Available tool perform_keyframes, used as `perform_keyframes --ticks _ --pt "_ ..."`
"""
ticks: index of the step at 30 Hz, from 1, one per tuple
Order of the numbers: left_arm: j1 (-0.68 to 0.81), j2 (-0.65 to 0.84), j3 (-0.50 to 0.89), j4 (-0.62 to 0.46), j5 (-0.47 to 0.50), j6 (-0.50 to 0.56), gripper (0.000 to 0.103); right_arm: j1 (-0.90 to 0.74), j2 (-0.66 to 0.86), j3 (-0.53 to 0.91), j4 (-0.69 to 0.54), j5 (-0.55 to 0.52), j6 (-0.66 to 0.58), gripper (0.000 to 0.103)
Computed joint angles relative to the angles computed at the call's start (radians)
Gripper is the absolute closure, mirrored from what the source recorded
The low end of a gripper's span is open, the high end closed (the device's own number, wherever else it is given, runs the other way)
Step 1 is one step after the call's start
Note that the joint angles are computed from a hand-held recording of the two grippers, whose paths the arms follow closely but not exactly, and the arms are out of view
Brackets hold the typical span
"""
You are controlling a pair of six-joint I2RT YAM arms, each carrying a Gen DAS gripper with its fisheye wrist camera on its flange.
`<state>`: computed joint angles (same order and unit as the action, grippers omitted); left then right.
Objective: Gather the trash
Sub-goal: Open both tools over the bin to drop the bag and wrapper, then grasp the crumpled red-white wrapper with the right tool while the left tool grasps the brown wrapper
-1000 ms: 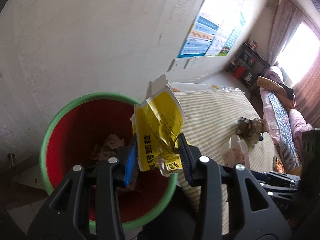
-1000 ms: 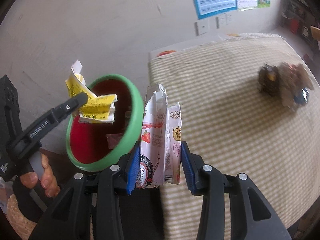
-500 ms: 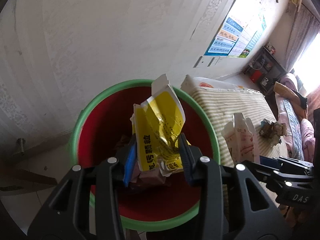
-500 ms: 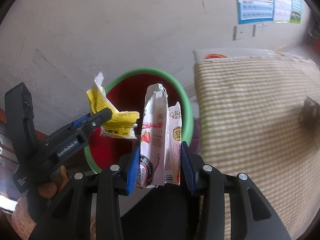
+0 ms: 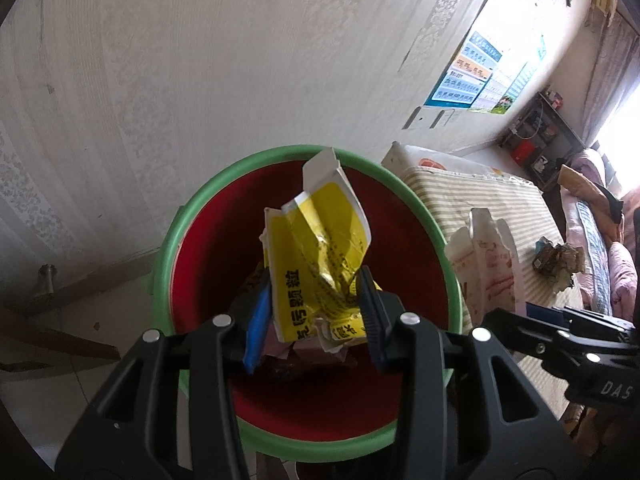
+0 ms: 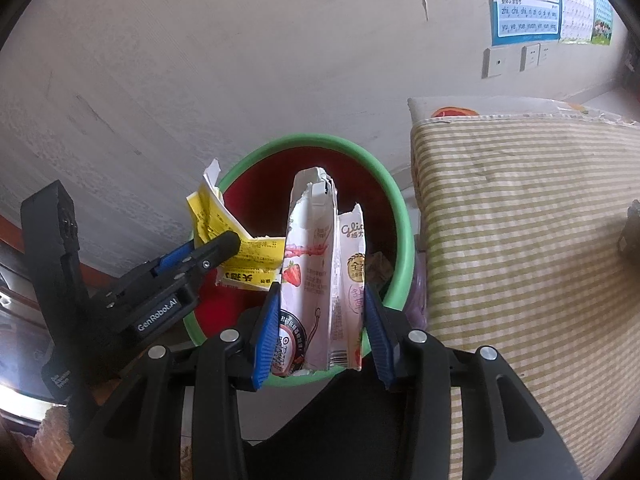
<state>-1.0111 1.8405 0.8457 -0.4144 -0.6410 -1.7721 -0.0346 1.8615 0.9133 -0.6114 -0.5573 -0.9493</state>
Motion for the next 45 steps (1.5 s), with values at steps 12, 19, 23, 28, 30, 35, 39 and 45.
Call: perform_keyframes --ticks 12,19,23,28,30,35,39,45 --pt "0.006 0.029 0.005 0.03 0.019 -0.022 0.033 -0.089 0.047 0.075 -0.053 -0.027 0.002 0.047" --pt "0.01 0.049 0.031 0.021 0.03 -0.008 0.024 -0.181 0.112 0.163 -0.084 -0.026 0.0 0.044" --pt "0.015 0.057 0.035 0.034 0.051 0.008 0.024 -0.253 0.163 0.24 -0.07 -0.017 0.007 0.044" --pt "0.015 0.067 0.046 0.011 0.059 -0.003 0.024 -0.358 0.283 0.493 -0.001 -0.018 0.159 0.044" --pt "0.018 0.074 0.052 0.017 0.07 0.0 0.024 -0.379 0.334 0.609 0.069 -0.01 0.261 0.037" --pt "0.023 0.101 0.108 0.002 0.082 0.045 0.024 -0.362 0.528 0.963 -0.012 0.043 0.394 0.036" --pt "0.021 0.12 0.162 -0.037 0.089 0.063 0.023 -0.333 0.767 1.357 -0.252 0.103 0.399 0.036" --pt "0.028 0.145 0.232 -0.089 0.096 0.1 0.023 -0.372 0.73 1.231 -0.304 0.054 0.283 0.063"
